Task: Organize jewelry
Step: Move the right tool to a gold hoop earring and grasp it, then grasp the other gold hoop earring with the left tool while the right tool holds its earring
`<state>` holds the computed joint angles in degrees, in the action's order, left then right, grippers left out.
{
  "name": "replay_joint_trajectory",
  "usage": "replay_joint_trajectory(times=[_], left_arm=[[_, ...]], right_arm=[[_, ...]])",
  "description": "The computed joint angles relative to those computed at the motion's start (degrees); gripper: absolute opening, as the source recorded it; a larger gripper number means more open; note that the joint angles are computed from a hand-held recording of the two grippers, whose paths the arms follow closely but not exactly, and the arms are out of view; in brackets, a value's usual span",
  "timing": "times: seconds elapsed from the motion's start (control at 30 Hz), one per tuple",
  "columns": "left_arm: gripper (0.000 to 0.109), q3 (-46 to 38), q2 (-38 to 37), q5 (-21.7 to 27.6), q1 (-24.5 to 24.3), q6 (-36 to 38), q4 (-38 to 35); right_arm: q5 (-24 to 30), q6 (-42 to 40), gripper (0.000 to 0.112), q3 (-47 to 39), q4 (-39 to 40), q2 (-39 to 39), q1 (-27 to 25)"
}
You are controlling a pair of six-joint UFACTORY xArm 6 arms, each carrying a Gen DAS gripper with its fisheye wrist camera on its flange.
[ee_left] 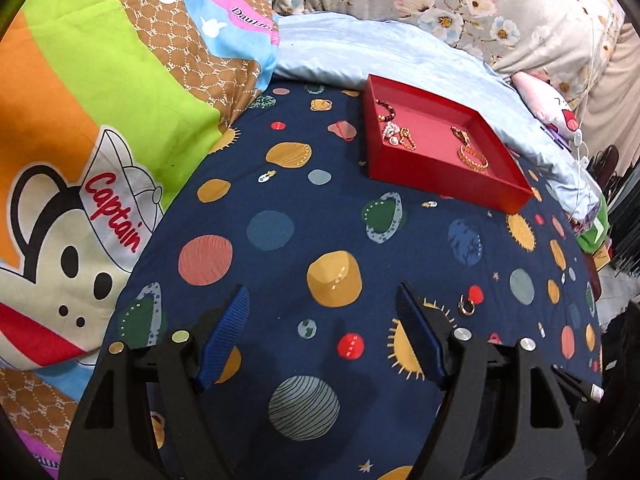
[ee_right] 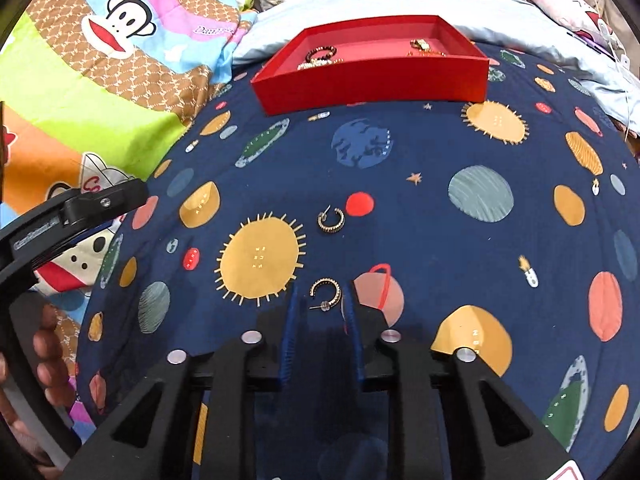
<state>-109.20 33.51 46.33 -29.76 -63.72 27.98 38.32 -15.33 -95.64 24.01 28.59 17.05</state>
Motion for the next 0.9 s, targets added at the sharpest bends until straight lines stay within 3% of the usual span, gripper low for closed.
replay_joint_trajectory(times=[0.63,0.73,0.9], left_arm=[[0.073,-0.12,0.57,-1.25,-1.10,2.46,-2.86],[0.073,-2.47,2.35,-1.10,-1.26,4.09,-4.69],[0.073,-13.63,9.90,1.06,-2.28,9.36,-8.22]], right_arm=[[-3.02,3.02,0.015,0.98,-4.45,0.47,0.72],[-3.05,2.79,0.015,2.03,-3.59,-0.66,-0.10],[-3.82,2.83,0.015,4.75,-2.35,-3.62,-2.15]])
